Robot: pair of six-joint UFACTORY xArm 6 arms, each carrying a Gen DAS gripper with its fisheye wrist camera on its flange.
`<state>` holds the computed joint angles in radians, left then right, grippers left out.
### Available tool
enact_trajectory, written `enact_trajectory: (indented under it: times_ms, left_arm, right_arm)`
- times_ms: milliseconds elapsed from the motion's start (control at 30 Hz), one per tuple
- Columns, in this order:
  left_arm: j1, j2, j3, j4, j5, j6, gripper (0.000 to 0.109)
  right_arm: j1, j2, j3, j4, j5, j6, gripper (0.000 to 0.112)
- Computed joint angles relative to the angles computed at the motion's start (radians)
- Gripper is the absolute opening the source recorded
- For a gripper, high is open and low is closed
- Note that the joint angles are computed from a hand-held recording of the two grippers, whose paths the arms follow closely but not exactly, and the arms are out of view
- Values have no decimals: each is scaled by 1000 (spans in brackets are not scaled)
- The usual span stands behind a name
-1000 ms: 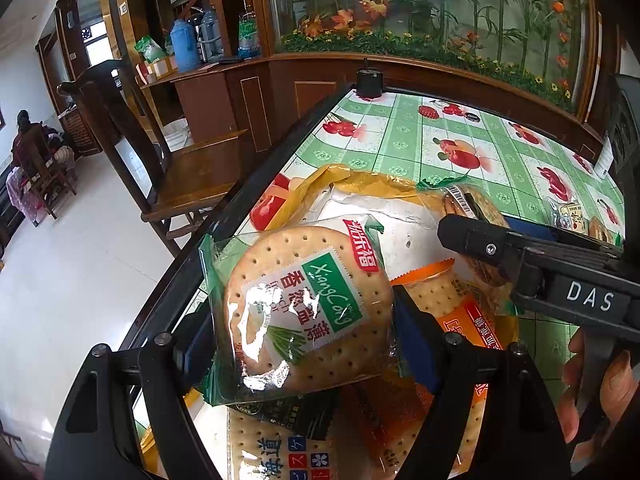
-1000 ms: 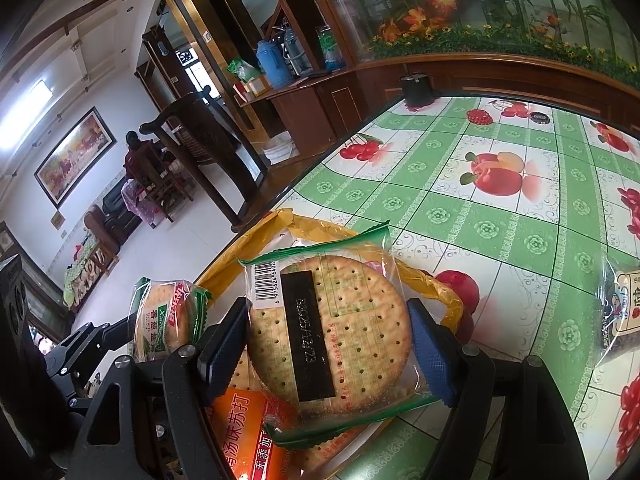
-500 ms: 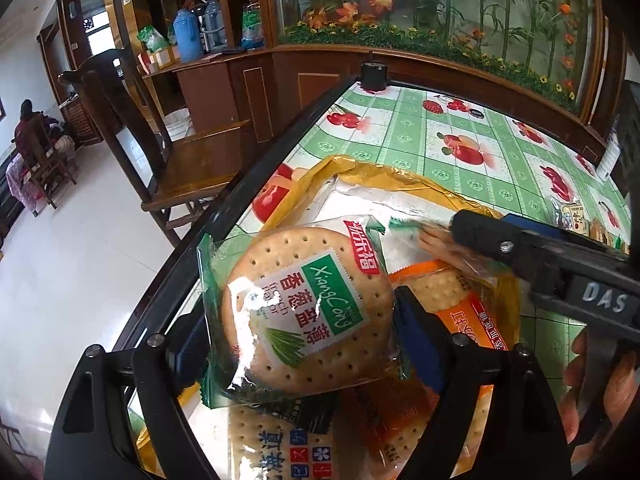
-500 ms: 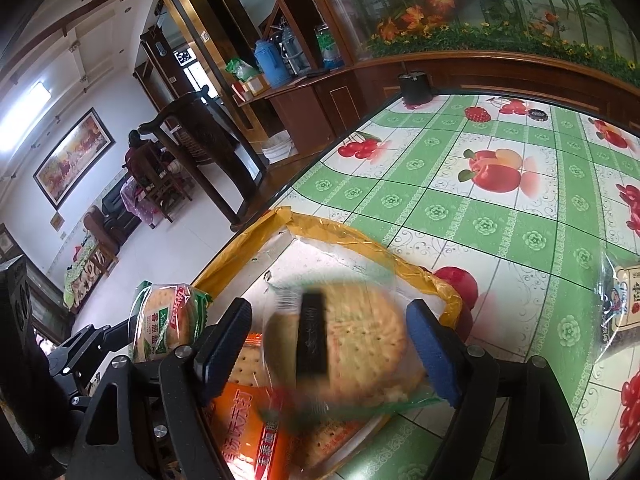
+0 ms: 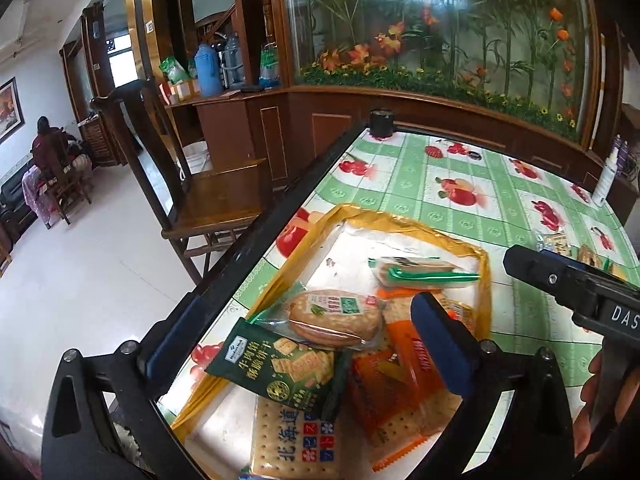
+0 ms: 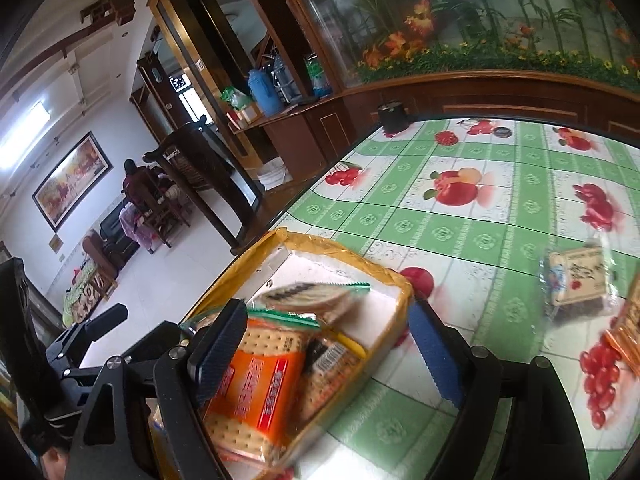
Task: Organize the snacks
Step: 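Move both open grippers back toward the remaining snacks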
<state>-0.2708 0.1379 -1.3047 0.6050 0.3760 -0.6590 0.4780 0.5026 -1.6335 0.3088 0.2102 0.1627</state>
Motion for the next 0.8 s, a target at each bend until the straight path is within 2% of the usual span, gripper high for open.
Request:
enact_trajectory:
  times_ms: [267,433,800]
  left_arm:
    - [-18,-69,67,31,-47,-27,103]
    - [-27,-107,99,56,-81,-53,103]
    - [-66,-132,111,82,-110,-70,103]
  right_arm:
    - [-1,-140,196,-69,-86,81,86]
    - [-16,-243,338,-177,-145,193,87]
    - [-134,-441,609,-502,-218,547,88]
